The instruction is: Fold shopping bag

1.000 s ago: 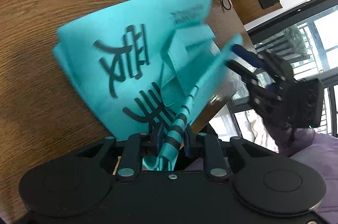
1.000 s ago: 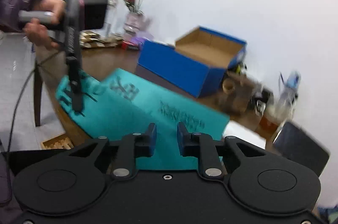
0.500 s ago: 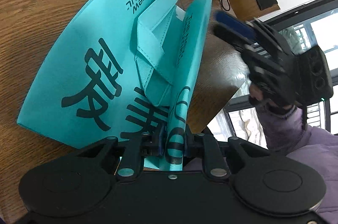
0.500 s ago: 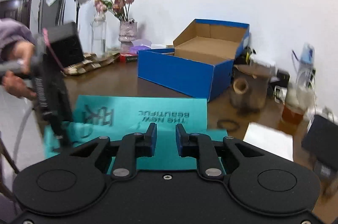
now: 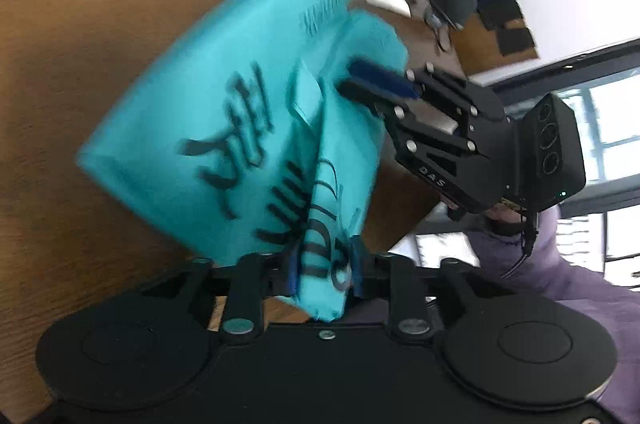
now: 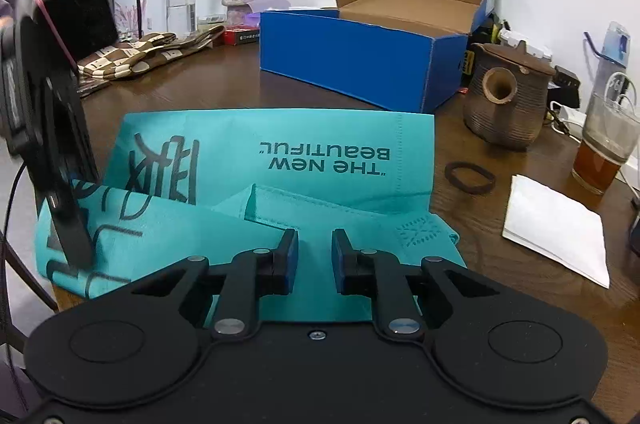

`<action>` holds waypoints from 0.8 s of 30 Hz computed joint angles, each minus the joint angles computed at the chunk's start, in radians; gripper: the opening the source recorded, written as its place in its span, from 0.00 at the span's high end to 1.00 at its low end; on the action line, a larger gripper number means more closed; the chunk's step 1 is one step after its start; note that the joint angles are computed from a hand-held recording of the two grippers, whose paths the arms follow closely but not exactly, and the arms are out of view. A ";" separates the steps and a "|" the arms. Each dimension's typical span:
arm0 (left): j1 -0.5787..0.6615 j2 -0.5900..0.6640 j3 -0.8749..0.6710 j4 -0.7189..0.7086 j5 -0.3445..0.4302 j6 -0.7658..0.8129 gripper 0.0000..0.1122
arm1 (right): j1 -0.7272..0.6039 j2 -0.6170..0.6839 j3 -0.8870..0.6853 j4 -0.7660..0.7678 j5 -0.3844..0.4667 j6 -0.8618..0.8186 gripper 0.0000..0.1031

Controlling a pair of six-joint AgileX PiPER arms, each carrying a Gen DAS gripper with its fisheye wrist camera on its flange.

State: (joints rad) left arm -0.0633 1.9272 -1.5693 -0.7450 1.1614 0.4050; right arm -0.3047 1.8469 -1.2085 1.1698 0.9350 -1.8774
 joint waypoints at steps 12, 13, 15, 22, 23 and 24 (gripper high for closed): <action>-0.479 -0.272 0.446 0.935 -0.763 -0.692 0.58 | 0.008 -0.168 0.252 0.180 -0.202 -0.144 0.83; -0.496 -0.273 0.471 1.012 -0.790 -0.755 0.58 | 0.006 -0.174 0.256 0.179 -0.206 -0.145 0.83; -0.504 -0.273 0.482 1.048 -0.808 -0.785 0.60 | -0.010 -0.200 0.274 0.160 -0.211 -0.145 0.82; -0.450 -0.290 0.506 0.791 -0.835 -0.476 0.61 | -0.013 -0.183 0.163 0.046 -0.200 -0.038 0.75; -0.450 -0.291 0.512 0.777 -0.841 -0.464 0.61 | -0.010 -0.169 0.151 0.038 -0.213 -0.029 0.77; -0.450 -0.293 0.518 0.764 -0.846 -0.452 0.61 | -0.024 -0.166 0.161 0.050 -0.203 -0.041 0.77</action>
State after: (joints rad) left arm -0.5134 1.6340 -1.0515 0.0185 0.3157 -0.0471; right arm -0.3288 1.6806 -1.0479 1.2197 0.7317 -1.9187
